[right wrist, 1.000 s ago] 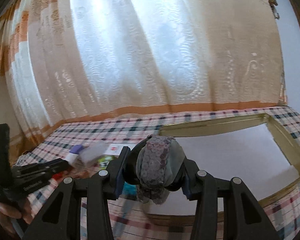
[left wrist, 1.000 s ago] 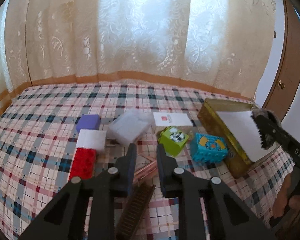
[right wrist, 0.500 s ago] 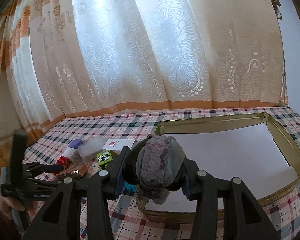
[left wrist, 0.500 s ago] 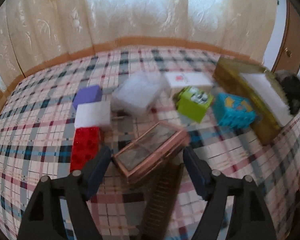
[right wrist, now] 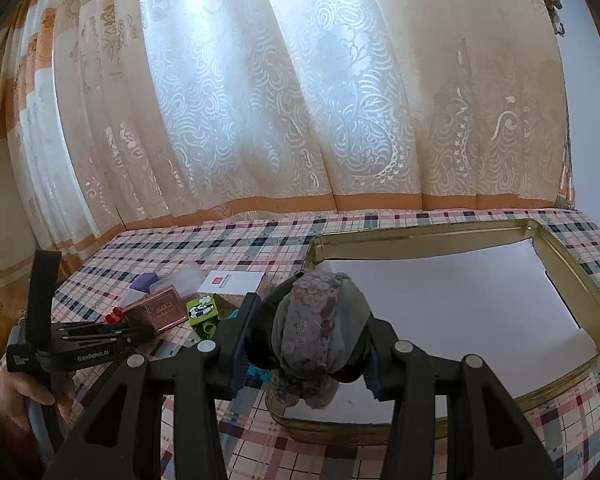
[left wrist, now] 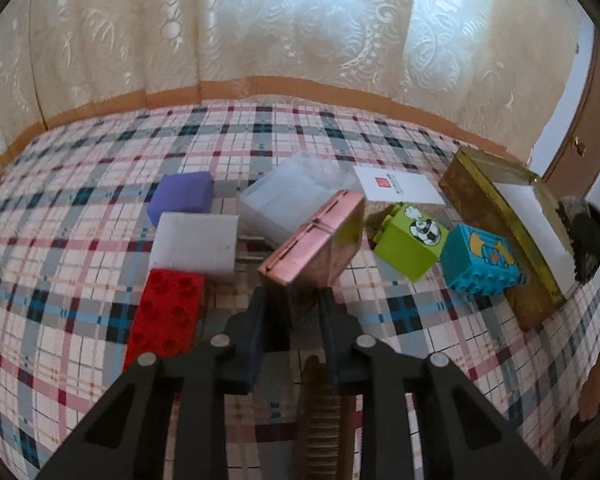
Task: Organize rigid objects
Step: 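Grasp the pink-framed box with the left tool while the right tool holds the cap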
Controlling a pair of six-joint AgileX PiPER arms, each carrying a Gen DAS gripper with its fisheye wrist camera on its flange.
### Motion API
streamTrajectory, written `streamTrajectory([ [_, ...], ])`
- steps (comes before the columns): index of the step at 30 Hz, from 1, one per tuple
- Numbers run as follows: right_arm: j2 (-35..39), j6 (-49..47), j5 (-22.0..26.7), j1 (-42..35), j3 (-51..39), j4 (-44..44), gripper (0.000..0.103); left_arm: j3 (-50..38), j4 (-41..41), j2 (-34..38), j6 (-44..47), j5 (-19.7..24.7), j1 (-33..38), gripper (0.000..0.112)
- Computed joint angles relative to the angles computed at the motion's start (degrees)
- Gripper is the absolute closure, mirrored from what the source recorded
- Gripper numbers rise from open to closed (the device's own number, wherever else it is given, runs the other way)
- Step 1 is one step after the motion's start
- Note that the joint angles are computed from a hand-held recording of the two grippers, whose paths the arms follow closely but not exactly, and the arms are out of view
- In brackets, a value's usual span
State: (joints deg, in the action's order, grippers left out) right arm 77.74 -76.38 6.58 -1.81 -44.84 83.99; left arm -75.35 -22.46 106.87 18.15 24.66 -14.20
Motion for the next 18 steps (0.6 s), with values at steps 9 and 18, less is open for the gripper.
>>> streamTrajectory([
  [9,-0.14,-1.23,-1.29,0.62,0.27,1.48,0.055,-6.06,-3.22,4.35,2.48,0.79,0.21,0.077],
  [18,-0.36,-6.26,-0.33,-0.45,0.27,6.66,0.055,-5.88,0.92,4.06,0.77,-1.00,-2.16,0.096],
])
